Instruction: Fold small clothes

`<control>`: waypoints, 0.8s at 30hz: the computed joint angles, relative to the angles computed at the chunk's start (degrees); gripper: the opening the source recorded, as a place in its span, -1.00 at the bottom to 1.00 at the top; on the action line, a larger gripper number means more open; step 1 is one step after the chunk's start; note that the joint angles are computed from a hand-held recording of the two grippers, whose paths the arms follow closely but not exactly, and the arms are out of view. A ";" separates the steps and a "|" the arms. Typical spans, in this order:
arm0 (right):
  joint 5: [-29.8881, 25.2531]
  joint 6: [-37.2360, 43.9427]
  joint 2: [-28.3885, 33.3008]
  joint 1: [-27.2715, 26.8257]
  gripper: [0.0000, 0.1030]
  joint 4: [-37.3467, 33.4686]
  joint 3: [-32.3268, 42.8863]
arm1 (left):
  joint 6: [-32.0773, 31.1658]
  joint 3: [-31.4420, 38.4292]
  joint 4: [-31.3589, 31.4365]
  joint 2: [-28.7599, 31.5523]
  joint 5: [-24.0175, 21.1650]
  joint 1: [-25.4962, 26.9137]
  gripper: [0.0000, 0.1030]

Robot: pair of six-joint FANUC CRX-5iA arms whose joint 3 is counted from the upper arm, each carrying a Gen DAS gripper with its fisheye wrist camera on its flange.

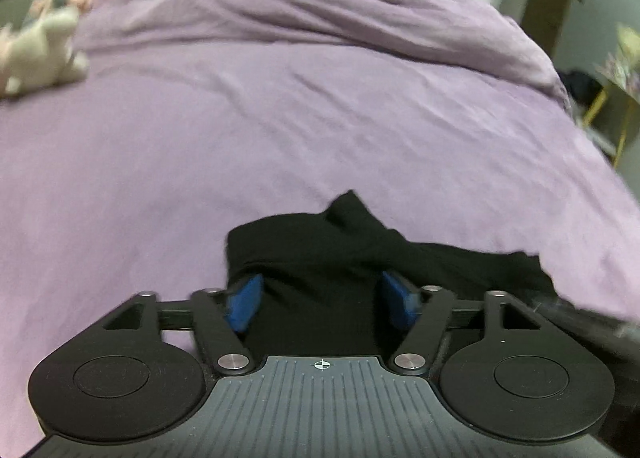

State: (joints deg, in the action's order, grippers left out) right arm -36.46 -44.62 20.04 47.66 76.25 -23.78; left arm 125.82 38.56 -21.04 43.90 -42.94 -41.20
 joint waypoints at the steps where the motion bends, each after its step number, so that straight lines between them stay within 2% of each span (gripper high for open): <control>1: 1.53 -3.99 -0.62 -1.06 -1.00 3.23 -1.53 | -0.35 1.45 -2.73 0.89 -1.01 -1.06 0.66; 2: 2.69 -8.14 -1.19 -2.06 -1.00 7.05 -3.03 | -0.54 2.60 -4.86 1.55 -2.05 -1.92 0.74; 5: 2.92 -10.88 -1.10 -2.64 -1.00 10.05 -3.74 | -0.58 4.49 -7.75 2.68 -3.59 -3.14 0.82; 9: 3.72 -12.54 -0.21 -3.57 -1.00 12.38 -3.65 | -0.49 0.96 -4.75 1.25 0.78 -1.66 0.88; 13: 3.03 -9.90 -0.07 -2.56 -1.00 8.98 -2.43 | -0.62 0.59 -4.69 0.97 0.91 -1.85 0.89; 16: 1.25 -5.17 -1.85 0.75 -0.95 1.21 -1.68 | -1.85 -2.47 -1.97 -1.08 2.67 -1.00 0.83; 17: 0.44 -5.17 -3.03 2.18 -0.86 0.74 -2.54 | -1.79 -4.26 -1.41 -2.47 2.90 -0.75 0.71; 20: -1.83 -8.94 -7.46 6.98 -0.83 3.99 -7.39 | 2.82 -9.20 -1.97 -6.54 1.48 -0.62 0.72; 21: -3.43 -7.83 -8.31 9.14 -0.83 2.26 -8.02 | 4.85 -12.89 -0.89 -8.75 3.33 -0.06 0.72; 24: -11.03 -2.93 -9.77 16.94 -0.83 -4.88 -8.67 | 8.86 -27.05 4.82 -16.78 13.65 2.10 0.72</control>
State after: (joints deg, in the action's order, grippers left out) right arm -47.49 -47.55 10.27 64.60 71.37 -32.45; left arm 134.68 11.51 -16.22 27.12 -29.29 -39.10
